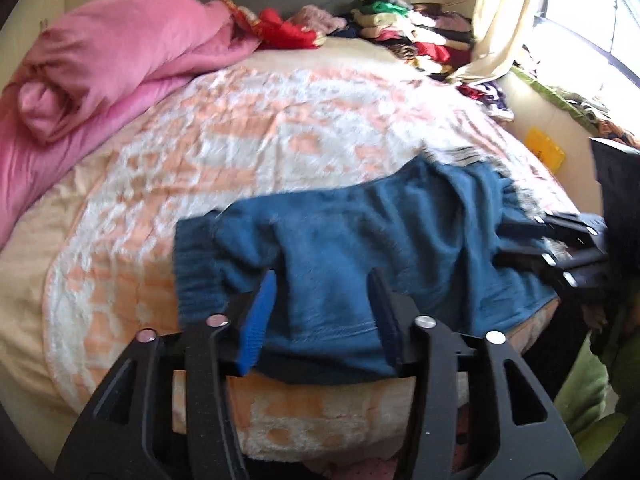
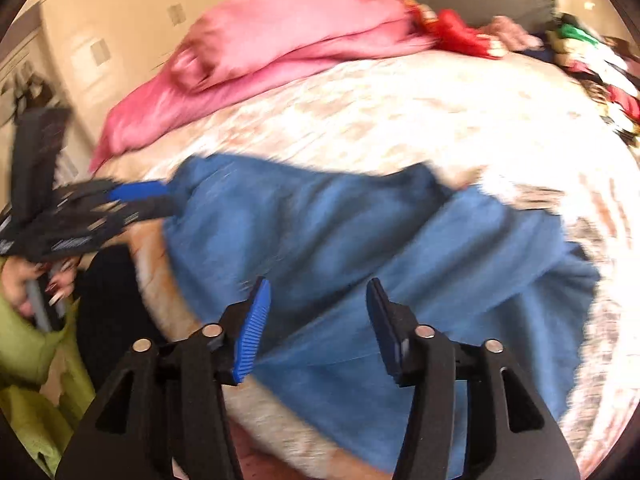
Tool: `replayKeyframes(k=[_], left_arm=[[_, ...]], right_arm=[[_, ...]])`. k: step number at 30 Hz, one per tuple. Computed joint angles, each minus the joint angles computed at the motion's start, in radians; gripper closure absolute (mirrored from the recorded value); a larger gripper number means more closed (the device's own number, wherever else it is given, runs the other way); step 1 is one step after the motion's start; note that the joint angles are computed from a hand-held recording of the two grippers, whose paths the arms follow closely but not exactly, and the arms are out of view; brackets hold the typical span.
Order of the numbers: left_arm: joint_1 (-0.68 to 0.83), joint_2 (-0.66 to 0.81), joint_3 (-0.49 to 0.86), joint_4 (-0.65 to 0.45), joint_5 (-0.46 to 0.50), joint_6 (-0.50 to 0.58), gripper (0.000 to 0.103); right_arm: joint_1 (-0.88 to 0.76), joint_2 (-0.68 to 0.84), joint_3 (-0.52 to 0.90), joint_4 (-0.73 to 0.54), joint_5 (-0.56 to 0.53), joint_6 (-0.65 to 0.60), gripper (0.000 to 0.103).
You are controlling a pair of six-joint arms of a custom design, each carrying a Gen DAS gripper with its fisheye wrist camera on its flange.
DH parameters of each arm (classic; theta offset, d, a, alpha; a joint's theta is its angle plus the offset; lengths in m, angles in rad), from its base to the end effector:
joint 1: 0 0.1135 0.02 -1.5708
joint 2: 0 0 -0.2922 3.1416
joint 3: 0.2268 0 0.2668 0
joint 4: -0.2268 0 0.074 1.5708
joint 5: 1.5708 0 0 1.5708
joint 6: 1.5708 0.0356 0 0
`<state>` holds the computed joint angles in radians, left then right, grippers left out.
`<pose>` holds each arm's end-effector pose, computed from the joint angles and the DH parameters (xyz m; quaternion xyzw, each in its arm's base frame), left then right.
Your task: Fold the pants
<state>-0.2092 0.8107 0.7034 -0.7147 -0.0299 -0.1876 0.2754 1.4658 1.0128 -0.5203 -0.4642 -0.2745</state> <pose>0.1549 -0.0318 0.2768 0.0046 0.9306 -0.0584 0.3612 0.2929 0.0993 0.2568 -0.3177 0.8768 0.2200 0.2863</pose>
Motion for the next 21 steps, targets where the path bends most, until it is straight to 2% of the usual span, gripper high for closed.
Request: replayKeyframes(k=[3,7,9,14,17,18,19,20,21], left_arm=[[-0.072,0.048,0.027,0.032,0.021,-0.029,0.061],[-0.173,0.17,0.04,0.125,0.078,-0.086,0.061],[-0.234,0.241,0.05,0.176,0.088,-0.11,0.061],[-0.302,0.401,0.064,0.297,0.16,-0.178,0.061],[-0.32,0.496,0.072,0.36,0.183,-0.218,0.061],[-0.325,0.518,0.074,0.369,0.176,-0.229,0.063],[-0.329,0.543,0.075,0.382,0.179,-0.235,0.069],[-0.33,0.561,0.076,0.391,0.189,-0.236,0.087],[-0.335,0.577,0.076,0.399,0.202,-0.237,0.095]], right_arm=[[-0.06,0.05,0.059,0.011,0.025,0.013,0.052],[-0.105,0.166,0.177,0.015,0.097,0.063,0.052],[-0.131,0.235,0.241,-0.005,0.093,0.082,0.052],[-0.125,0.385,0.401,-0.041,0.141,0.12,0.051],[-0.097,0.473,0.501,-0.071,0.182,0.16,0.047],[-0.086,0.506,0.538,-0.079,0.203,0.175,0.047],[-0.084,0.525,0.558,-0.083,0.208,0.174,0.047],[-0.076,0.541,0.575,-0.081,0.22,0.175,0.047],[-0.063,0.557,0.59,-0.074,0.246,0.174,0.047]])
